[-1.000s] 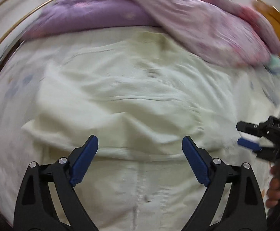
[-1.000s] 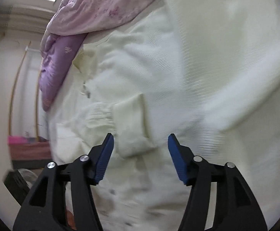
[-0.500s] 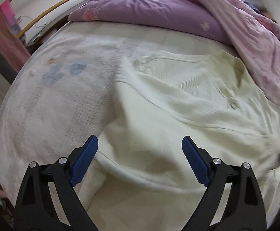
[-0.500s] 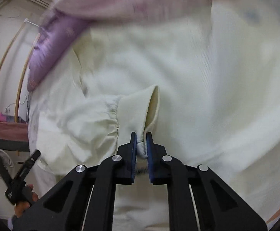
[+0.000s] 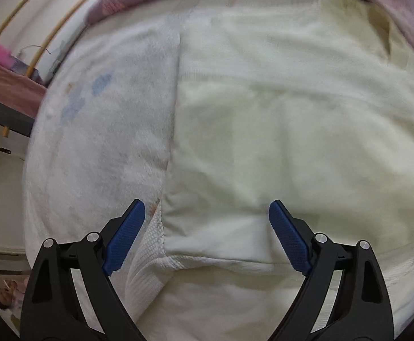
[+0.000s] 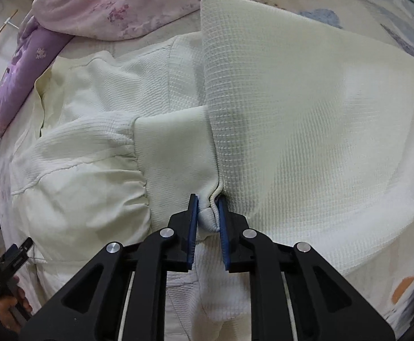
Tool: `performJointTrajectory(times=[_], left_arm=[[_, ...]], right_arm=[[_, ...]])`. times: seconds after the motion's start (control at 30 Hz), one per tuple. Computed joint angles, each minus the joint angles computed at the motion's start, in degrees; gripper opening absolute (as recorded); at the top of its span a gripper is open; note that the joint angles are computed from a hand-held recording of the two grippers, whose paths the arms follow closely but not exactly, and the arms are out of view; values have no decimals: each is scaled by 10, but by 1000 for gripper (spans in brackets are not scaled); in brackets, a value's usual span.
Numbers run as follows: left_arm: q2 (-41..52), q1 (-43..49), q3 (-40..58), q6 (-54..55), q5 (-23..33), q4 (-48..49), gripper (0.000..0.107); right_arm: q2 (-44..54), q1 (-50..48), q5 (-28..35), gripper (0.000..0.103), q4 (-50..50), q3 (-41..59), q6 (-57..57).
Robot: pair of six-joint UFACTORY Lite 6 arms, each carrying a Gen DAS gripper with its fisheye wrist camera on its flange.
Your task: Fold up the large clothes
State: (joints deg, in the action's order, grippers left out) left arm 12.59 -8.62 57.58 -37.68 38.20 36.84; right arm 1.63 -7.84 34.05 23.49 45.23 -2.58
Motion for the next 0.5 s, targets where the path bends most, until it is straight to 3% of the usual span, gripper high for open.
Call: performJointTrajectory(times=[0.1, 0.17, 0.3, 0.33, 0.37, 0.5], left_arm=[[-55, -61, 7, -18, 10, -24, 89], [-62, -112, 32, 31, -1, -104, 89], [15, -213, 116, 121, -5, -246, 89], [34, -233, 134, 135, -5, -260, 89], [59, -262, 157, 130, -5, -257, 89], [152, -330, 247, 151, 0, -299, 89]], right_arm=[[-5, -29, 12, 13, 22, -8, -60], [-3, -57, 28, 13, 55, -4, -99], [-74, -172, 107, 26, 121, -4, -191], [-85, -203, 124, 34, 112, 9, -195], [-87, -248, 147, 40, 94, 36, -197], [7, -409, 208, 45, 18, 219, -196]])
